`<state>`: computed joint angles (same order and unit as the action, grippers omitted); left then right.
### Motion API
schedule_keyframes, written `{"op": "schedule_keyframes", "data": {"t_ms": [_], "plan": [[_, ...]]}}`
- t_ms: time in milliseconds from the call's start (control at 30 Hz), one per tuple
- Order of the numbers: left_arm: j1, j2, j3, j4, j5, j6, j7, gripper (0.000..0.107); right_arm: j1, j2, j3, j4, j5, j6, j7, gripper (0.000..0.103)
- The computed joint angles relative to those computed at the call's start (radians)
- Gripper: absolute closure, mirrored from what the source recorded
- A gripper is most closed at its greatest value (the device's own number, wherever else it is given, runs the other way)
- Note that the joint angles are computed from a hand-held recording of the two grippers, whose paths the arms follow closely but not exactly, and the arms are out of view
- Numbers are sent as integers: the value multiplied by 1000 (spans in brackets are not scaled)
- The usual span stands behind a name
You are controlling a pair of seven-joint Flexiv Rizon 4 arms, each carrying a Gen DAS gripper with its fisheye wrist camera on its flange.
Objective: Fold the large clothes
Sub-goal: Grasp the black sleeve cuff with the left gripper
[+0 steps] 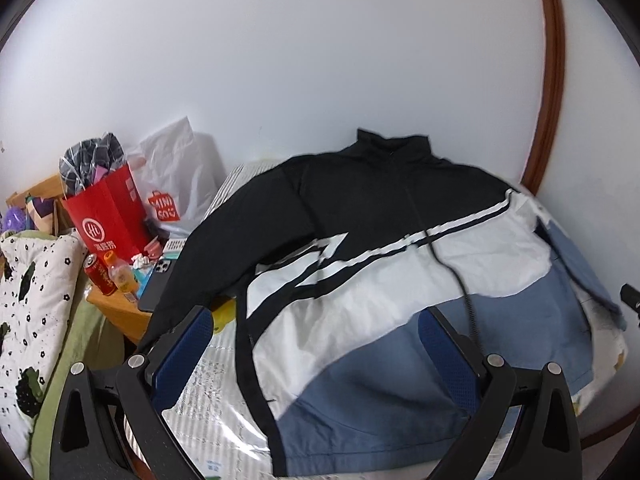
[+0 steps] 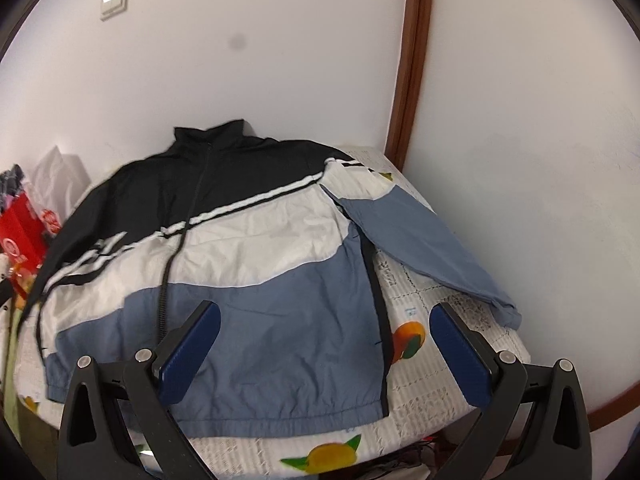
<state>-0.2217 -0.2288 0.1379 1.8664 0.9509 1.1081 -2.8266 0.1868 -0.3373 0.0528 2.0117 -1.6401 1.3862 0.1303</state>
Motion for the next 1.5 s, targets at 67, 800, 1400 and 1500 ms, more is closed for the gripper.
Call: {"op": "schedule_keyframes", "data": {"t_ms": [67,800,1400,1500], "plan": [[33,-21,5,11,-35,33,33,4,11,-32,-5,-24,16,-10,-13,0],[164,-239,201,55,-227,214,217,13,255,-321,-102,-275,452,-56,-333,15],[61,-348,362,27,-472,336,360,98,373,-373,-206,-354,728,-86,-554,15],[-9,-340,437,7,-486,323,338,100,376,-370,-218,-356,744,-62,-580,15]]}}
